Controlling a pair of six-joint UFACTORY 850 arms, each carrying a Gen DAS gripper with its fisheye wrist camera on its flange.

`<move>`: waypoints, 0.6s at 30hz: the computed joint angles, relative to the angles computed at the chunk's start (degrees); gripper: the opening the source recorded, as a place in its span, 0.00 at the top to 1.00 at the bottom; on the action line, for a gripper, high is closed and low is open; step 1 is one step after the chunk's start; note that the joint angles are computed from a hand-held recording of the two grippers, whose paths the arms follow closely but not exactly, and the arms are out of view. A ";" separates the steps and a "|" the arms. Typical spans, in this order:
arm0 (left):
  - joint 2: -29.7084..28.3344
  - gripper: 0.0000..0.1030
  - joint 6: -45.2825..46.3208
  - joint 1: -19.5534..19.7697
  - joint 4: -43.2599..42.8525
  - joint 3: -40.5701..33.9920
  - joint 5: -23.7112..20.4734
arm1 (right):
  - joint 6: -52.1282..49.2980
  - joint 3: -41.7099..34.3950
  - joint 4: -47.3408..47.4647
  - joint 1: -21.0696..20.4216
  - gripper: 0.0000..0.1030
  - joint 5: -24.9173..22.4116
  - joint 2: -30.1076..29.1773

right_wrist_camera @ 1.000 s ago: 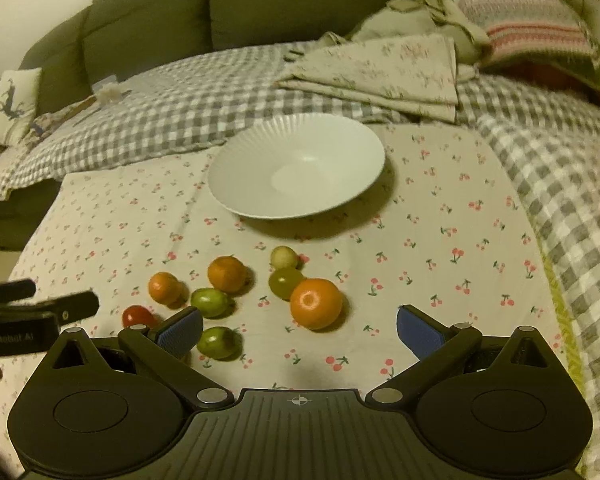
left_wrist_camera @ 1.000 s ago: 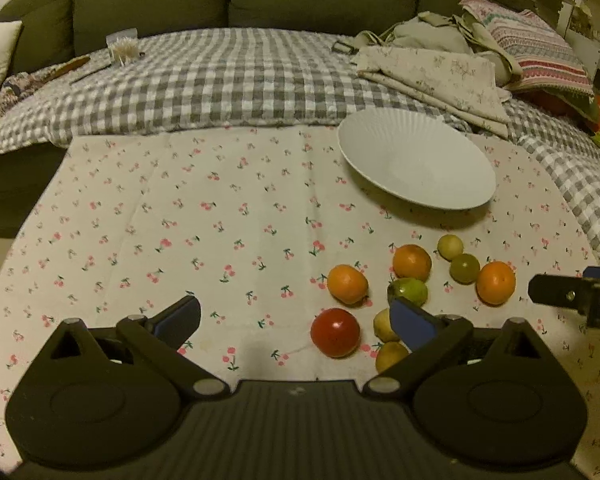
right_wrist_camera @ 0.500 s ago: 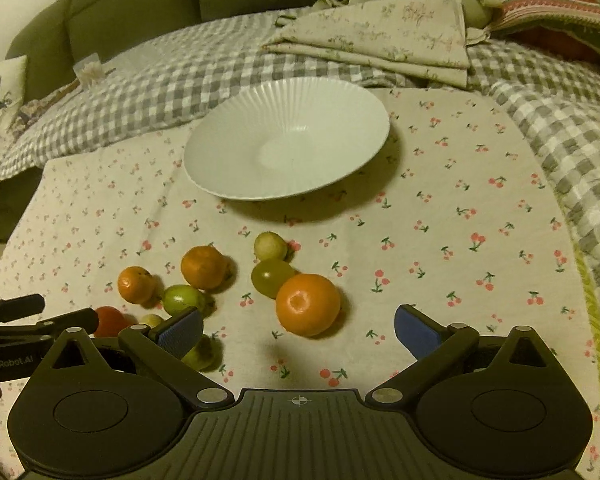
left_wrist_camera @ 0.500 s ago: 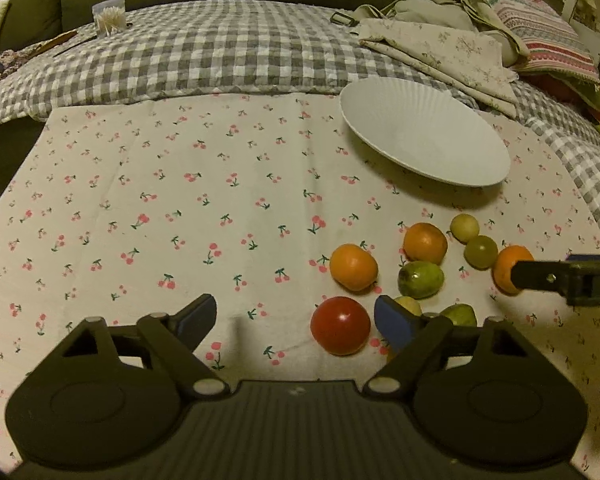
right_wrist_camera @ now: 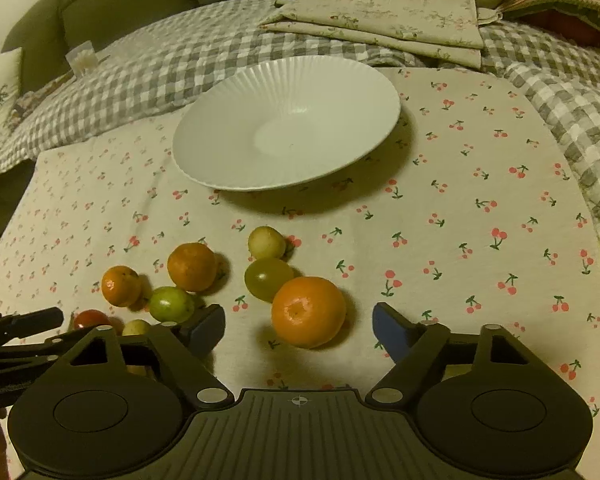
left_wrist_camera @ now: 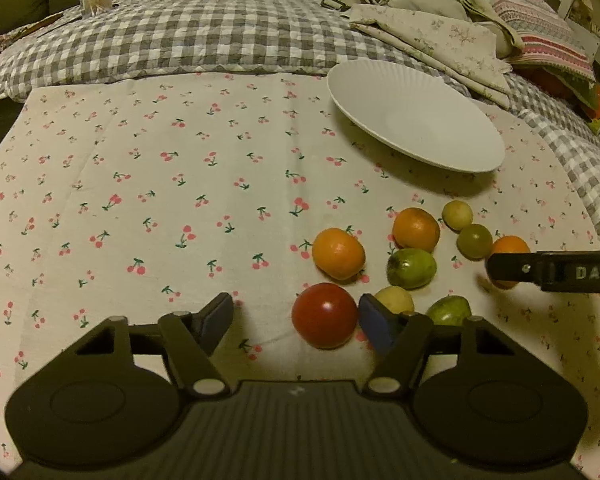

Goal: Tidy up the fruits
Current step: 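Move the right tool to the mandarin while the left tool approaches the red tomato, then close the right tool on the mandarin while the left tool grasps the red tomato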

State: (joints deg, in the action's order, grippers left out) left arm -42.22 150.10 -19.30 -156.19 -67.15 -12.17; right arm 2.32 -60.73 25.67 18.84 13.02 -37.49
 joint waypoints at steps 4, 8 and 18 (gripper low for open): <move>-0.18 0.55 -7.43 0.20 8.65 -0.11 -1.20 | -1.84 -0.59 1.58 0.01 0.40 -0.48 -0.50; -0.08 0.66 -14.90 0.56 16.27 -0.12 -2.49 | -8.03 -0.83 7.13 0.27 0.61 0.30 -0.87; 1.25 0.67 -16.13 1.03 16.50 1.20 -4.36 | 0.80 0.38 -1.76 0.17 0.61 1.54 0.65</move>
State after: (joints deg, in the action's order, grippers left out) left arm -40.97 133.97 -18.27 -139.69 -65.95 -16.53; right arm 3.12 -60.34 23.91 19.01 14.55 -36.84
